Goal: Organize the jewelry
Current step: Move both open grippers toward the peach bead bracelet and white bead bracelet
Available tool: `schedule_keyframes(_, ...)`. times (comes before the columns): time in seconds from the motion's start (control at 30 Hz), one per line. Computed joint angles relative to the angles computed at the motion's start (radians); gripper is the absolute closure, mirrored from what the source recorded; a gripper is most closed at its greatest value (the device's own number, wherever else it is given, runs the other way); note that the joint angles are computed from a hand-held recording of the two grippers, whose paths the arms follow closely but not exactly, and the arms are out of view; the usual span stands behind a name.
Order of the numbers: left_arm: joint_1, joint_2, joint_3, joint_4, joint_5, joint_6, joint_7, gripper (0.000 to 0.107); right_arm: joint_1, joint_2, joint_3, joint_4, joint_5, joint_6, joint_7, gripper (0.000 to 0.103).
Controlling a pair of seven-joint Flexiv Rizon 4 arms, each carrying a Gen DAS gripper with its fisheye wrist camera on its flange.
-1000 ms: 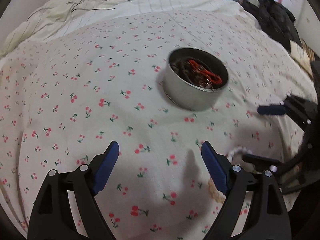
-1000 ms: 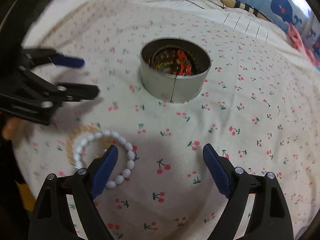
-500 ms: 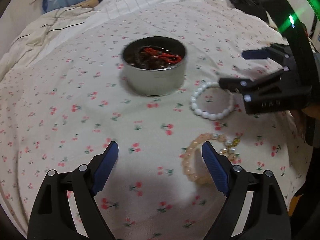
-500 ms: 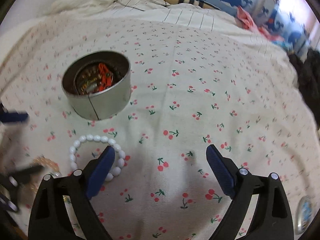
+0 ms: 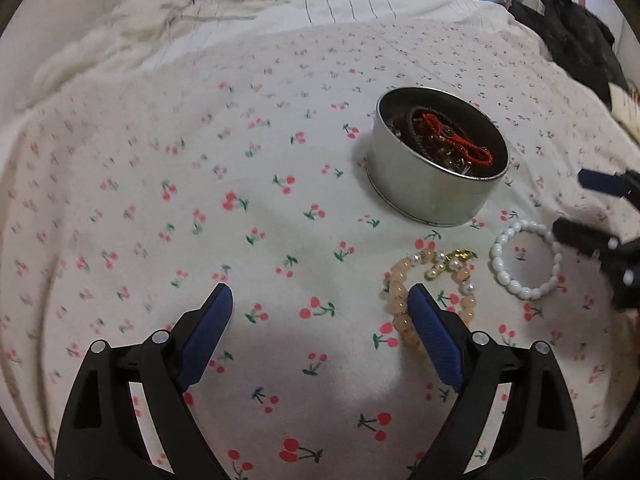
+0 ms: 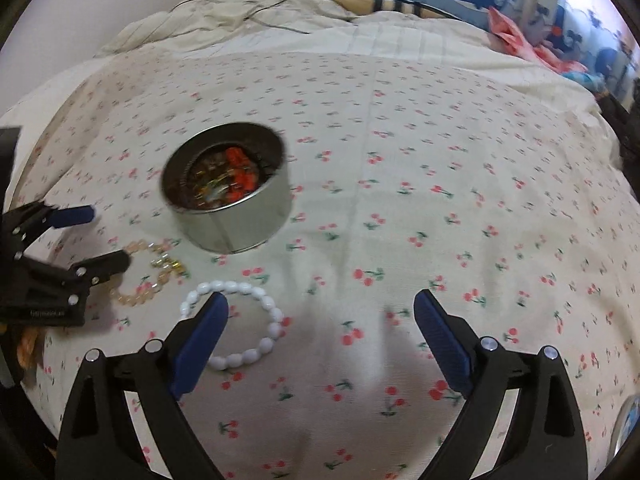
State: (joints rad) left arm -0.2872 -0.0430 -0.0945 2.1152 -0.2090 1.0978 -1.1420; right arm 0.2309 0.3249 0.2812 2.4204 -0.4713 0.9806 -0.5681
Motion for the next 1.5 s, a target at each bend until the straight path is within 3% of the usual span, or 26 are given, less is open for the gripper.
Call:
schedule_keyframes(0.27,-0.010,0.012,-0.006,0.024,-0.027,-0.005,0.061,0.021,0.033,-0.034,0.008,-0.019,0.002,-0.033,-0.051,0.013)
schedule_keyframes(1.03,-0.019,-0.030,-0.015,-0.015,0.015,0.010,0.052,0.018,0.030,-0.073,-0.018,-0.031,0.022,0.003,-0.095,0.013)
schedule_keyframes(1.27,-0.019,-0.045,-0.016,-0.030,0.021,0.008,0.058,0.017,0.037,-0.079,-0.032,-0.042,0.078,0.007,-0.152,0.013)
schedule_keyframes(1.4,-0.020,-0.035,-0.023,-0.015,-0.020,0.009,0.102,0.017,0.039,-0.081,-0.027,-0.048,0.084,-0.021,-0.174,0.013)
schedule_keyframes(1.5,-0.019,-0.022,-0.031,-0.003,-0.120,-0.024,0.180,0.027,0.026,-0.070,-0.019,-0.046,0.049,-0.057,-0.143,0.013)
